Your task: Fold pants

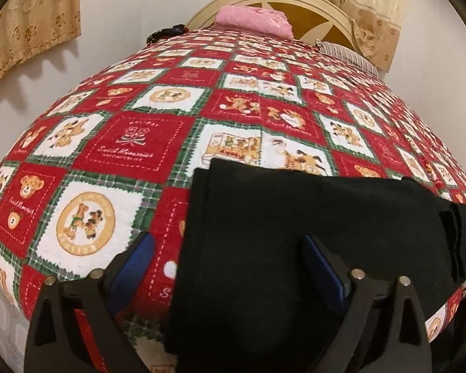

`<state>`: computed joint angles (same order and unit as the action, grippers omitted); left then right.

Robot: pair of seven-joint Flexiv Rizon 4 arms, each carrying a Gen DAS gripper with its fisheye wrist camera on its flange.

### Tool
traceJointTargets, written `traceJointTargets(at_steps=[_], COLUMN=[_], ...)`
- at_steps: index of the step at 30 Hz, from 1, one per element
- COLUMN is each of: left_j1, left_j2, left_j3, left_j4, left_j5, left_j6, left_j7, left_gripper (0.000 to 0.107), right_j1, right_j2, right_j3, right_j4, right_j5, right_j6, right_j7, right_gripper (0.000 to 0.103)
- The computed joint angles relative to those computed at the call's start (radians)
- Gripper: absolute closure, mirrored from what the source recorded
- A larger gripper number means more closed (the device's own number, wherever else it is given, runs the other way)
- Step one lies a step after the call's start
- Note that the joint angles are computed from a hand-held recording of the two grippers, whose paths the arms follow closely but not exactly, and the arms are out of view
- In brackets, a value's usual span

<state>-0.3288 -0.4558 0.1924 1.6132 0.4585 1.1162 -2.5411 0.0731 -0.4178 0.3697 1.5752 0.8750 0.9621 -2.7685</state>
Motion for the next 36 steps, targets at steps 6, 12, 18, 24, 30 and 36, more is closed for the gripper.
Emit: traceJointTargets(at_steps=[6, 12, 18, 24, 30, 36], left_j1=[-0.002, 0.036, 0.148, 0.115, 0.109, 0.032], left_j2=[-0.002, 0.030, 0.058, 0.013, -0.091, -0.210], left_j3=[-0.015, -0.049, -0.185, -0.268, -0.387, -0.371], left_j4=[-0.021, 0.037, 0.171, 0.038, -0.146, -0.370], left_j5=[-0.009, -0.080, -0.319, -0.415, -0.528, -0.600], left_j6=[-0.032, 0.048, 0.351, 0.366, 0.344, 0.239], left_j7=[0.050, 0.080, 0.167, 0.336, 0.517, 0.616], left_gripper=[0.043, 0.076, 0.078, 0.078, 0.078, 0.078], right_j1=[-0.005, -0.018, -0.035, -0.044, -0.091, -0.140], right_j2=[0.002, 0.010, 0.015, 0.021, 0.025, 0.026], right_j3=[0.002, 0.003, -0.011, -0.033, -0.035, -0.030], right_j4=[-0.004, -0.012, -0.034, -0.045, -0.053, -0.056], right_j5=[0.021, 0.053, 0.093, 0.102, 0.097, 0.097], right_j6=[0.010, 0.022, 0.044, 0.153, 0.232, 0.255], right_j7=[-0.007, -0.025, -0.008, 0.038, 0.113, 0.125], right_gripper=[0.020, 0.020, 0.020, 0.020, 0.020, 0.020])
